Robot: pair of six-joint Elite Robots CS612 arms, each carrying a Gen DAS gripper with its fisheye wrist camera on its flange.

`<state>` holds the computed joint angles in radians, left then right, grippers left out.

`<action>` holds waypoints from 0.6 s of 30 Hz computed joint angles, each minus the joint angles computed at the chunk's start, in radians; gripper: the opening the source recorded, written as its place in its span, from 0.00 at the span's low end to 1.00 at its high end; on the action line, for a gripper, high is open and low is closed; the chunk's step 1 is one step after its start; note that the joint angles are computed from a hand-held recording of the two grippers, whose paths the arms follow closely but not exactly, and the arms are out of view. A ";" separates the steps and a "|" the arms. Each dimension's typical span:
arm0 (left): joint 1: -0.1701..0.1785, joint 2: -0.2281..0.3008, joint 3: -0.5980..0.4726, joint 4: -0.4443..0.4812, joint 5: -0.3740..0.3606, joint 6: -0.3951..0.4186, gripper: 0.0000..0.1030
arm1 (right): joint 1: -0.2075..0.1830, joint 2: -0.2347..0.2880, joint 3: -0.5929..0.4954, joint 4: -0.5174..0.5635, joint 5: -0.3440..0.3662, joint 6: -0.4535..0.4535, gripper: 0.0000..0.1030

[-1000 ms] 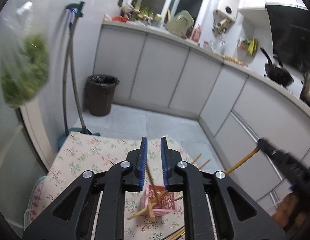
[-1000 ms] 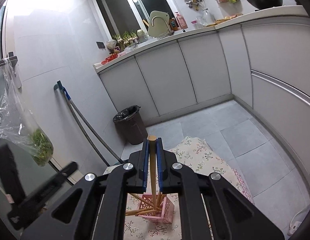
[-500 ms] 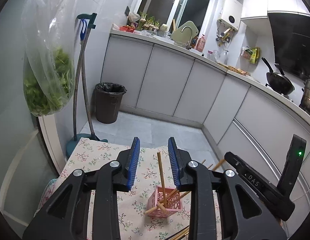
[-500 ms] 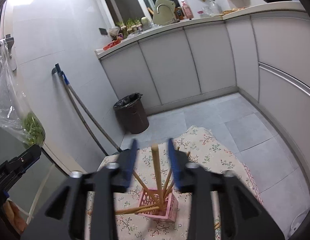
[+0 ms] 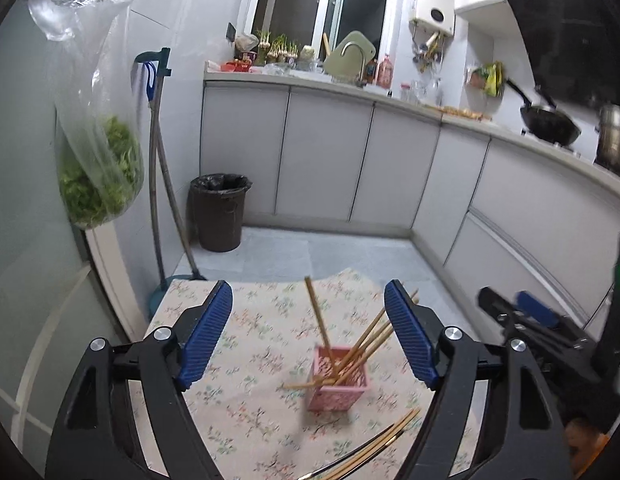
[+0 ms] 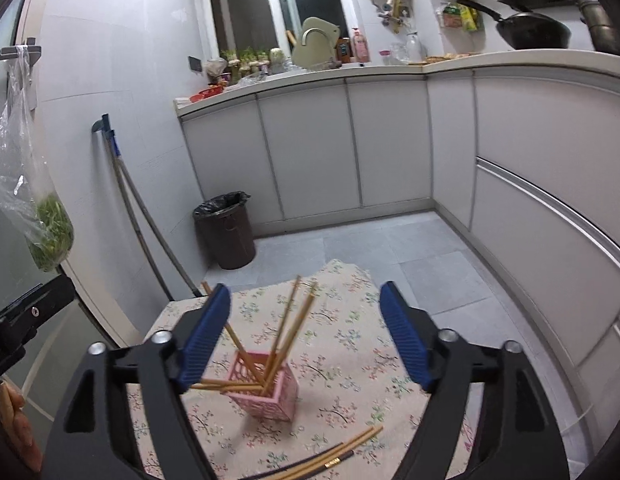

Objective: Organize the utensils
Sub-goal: 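Move both tools back down to the chopstick pile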

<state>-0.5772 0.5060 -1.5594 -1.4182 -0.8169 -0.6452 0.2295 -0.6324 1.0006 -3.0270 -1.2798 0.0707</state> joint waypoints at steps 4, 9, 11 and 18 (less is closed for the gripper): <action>-0.004 0.007 -0.007 0.050 -0.015 -0.017 0.83 | -0.005 -0.016 0.054 -0.028 -0.061 0.009 0.91; -0.004 0.012 -0.008 0.104 -0.094 -0.032 0.93 | -0.014 -0.029 0.089 0.012 -0.062 -0.040 0.94; -0.002 0.008 0.003 0.131 -0.134 -0.019 0.93 | -0.019 -0.036 0.106 0.030 -0.066 -0.052 0.94; 0.001 -0.008 0.062 0.205 -0.297 0.066 0.93 | -0.066 -0.062 0.150 0.189 -0.097 0.116 0.94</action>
<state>-0.5767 0.4979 -1.4976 -1.2129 -1.1138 -0.5790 0.1632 -0.6947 1.1506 -2.8379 -1.3764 0.1868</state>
